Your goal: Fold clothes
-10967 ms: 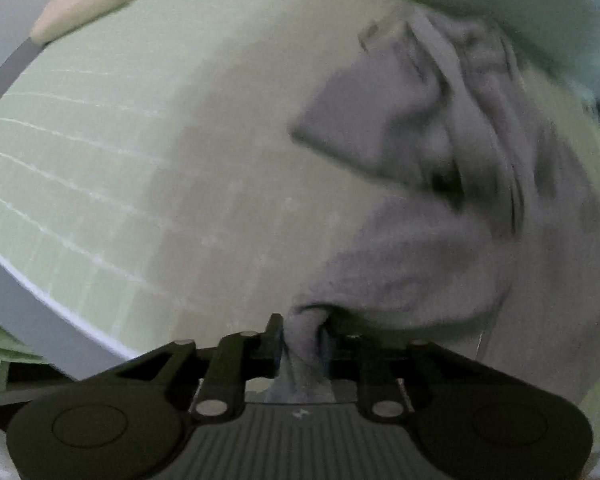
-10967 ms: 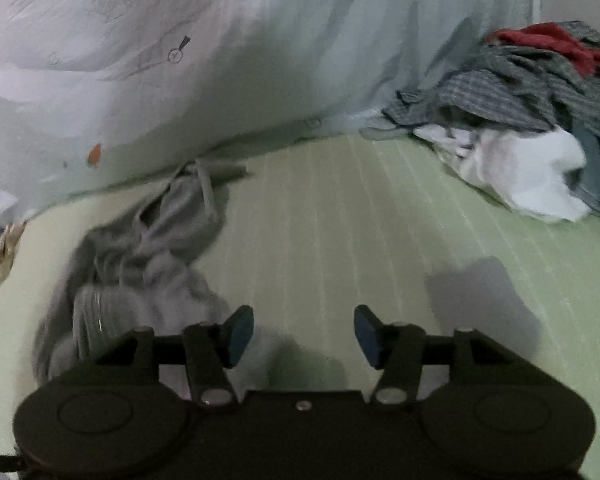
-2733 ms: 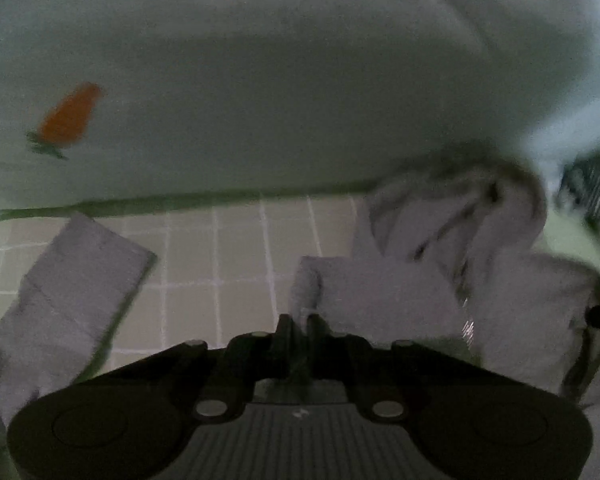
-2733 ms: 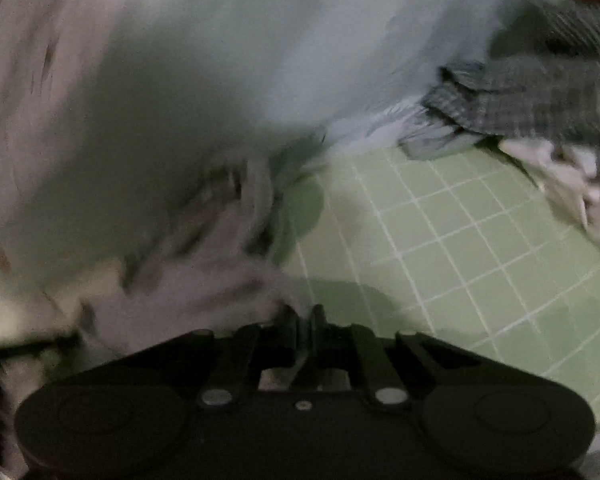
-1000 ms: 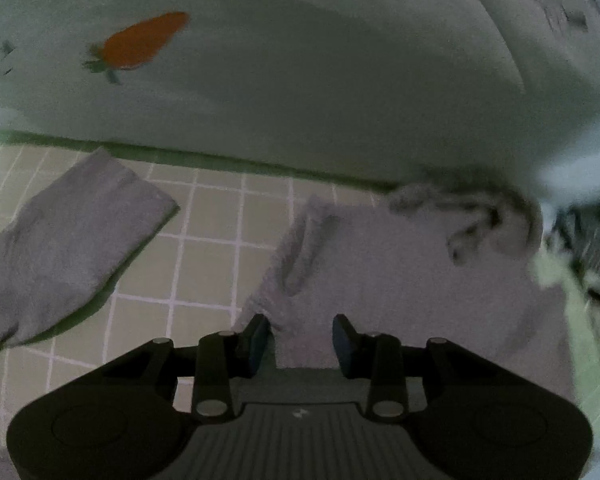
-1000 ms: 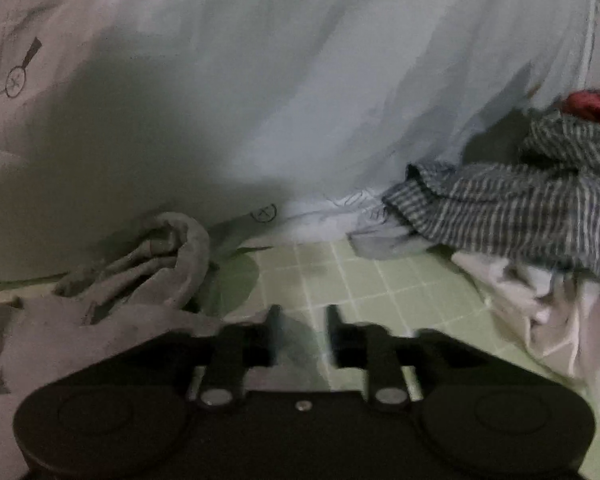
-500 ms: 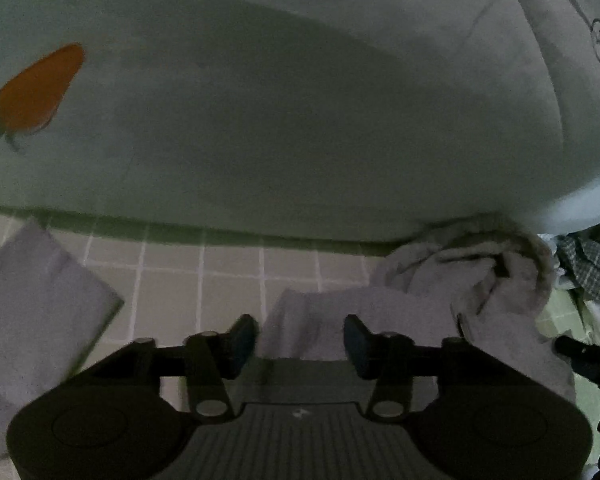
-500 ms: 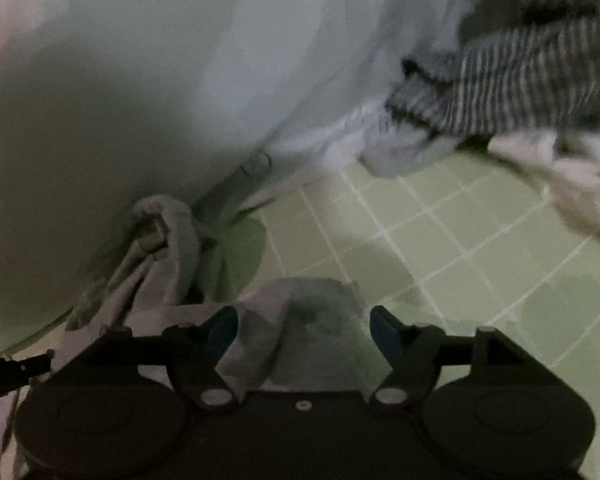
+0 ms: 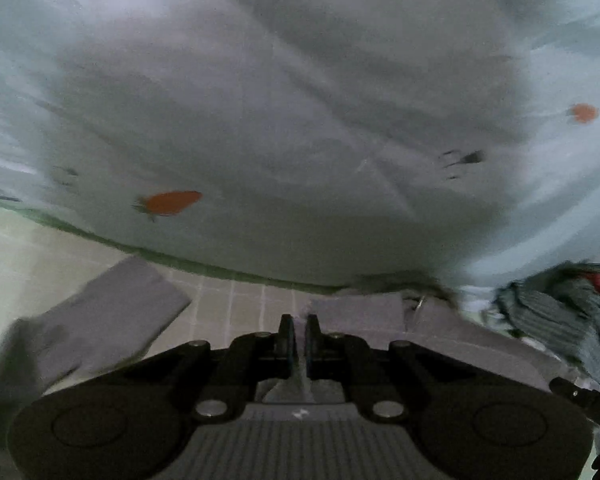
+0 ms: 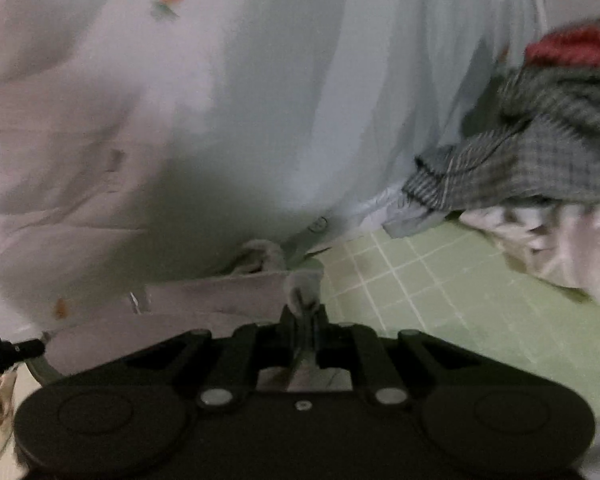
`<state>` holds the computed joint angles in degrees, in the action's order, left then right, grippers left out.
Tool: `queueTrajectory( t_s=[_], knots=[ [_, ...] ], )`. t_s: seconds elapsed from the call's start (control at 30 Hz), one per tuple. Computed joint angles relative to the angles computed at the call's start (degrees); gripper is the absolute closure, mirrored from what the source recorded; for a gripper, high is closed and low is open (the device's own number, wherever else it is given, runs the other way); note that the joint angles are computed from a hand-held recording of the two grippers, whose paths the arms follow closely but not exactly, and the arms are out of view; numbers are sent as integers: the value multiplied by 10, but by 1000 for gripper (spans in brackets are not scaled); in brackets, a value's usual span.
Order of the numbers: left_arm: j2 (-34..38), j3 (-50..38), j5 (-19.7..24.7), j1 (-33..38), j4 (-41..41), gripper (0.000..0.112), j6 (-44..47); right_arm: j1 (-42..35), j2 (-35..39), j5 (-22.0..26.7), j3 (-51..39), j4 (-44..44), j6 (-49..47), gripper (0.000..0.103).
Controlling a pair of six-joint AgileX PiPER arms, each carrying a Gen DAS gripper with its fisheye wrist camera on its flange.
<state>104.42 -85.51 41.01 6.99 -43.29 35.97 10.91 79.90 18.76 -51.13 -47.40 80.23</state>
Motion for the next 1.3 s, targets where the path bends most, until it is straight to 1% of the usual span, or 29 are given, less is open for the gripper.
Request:
queueTrajectory(
  t_s=[0.07,0.13,0.2,0.27,0.33,0.4,0.43,0.47,0.53,0.6,0.63,0.67,0.7,0.73,0.8,0.83,0.87,0.9,0.93,0.97,1.0,1.03,1.1,1.17,1.2,1.23,1.27,1.3],
  knots=[
    [-87,92,6,32,-27,106,42,38,-78,36,45,9,-8,94],
    [-167,168,20,64,-35,106,70,81,-151,78,90,24,-21,94],
    [-238,236,43,101,-26,106,90,143,-216,135,130,33,-11,94],
    [-307,304,73,140,2,106,106,218,-269,202,163,47,12,94],
    [-360,364,94,172,41,106,112,311,-309,278,193,62,59,93],
    [-404,422,103,199,89,106,113,395,-327,330,219,96,97,93],
    [-422,450,107,212,111,106,118,433,-330,349,230,115,114,90],
    [-437,477,108,226,131,106,125,450,-323,355,236,139,113,87],
    [-442,520,109,242,167,106,128,480,-307,358,248,187,107,86],
    [-422,539,111,245,206,106,108,506,-302,373,250,202,107,84],
    [-416,544,115,257,215,105,107,519,-304,381,249,204,108,79],
    [-412,542,127,280,207,105,122,533,-310,395,246,198,118,69],
    [-408,536,143,306,196,101,141,548,-315,410,243,192,127,64],
    [-402,531,158,330,186,100,159,567,-320,426,240,185,141,58],
    [-394,518,184,370,165,100,186,633,-325,466,234,156,206,57],
    [-390,511,196,388,155,98,197,662,-327,483,231,144,235,57],
    [-386,504,208,406,145,96,207,675,-329,486,232,132,256,56],
    [-381,497,220,423,136,90,217,689,-330,489,233,121,277,54],
    [-374,495,223,431,126,84,221,704,-332,494,233,109,300,45],
    [-367,494,221,436,117,82,223,709,-332,491,236,99,314,35],
    [-359,493,220,441,108,77,225,692,-326,465,249,96,307,32],
    [-352,492,219,445,98,71,227,673,-319,438,261,94,300,31],
    [-331,501,201,442,80,62,222,638,-303,383,284,85,289,30],
    [-304,510,188,437,58,59,223,601,-283,325,307,73,281,29],
    [-286,512,189,435,49,57,227,568,-279,282,321,76,267,29],
    [-276,516,180,428,48,54,224,547,-279,255,331,78,256,29],
    [-269,521,166,418,50,55,220,542,-279,241,339,73,258,34],
    [-277,530,148,404,55,56,220,547,-277,244,341,73,259,40]
  ],
)
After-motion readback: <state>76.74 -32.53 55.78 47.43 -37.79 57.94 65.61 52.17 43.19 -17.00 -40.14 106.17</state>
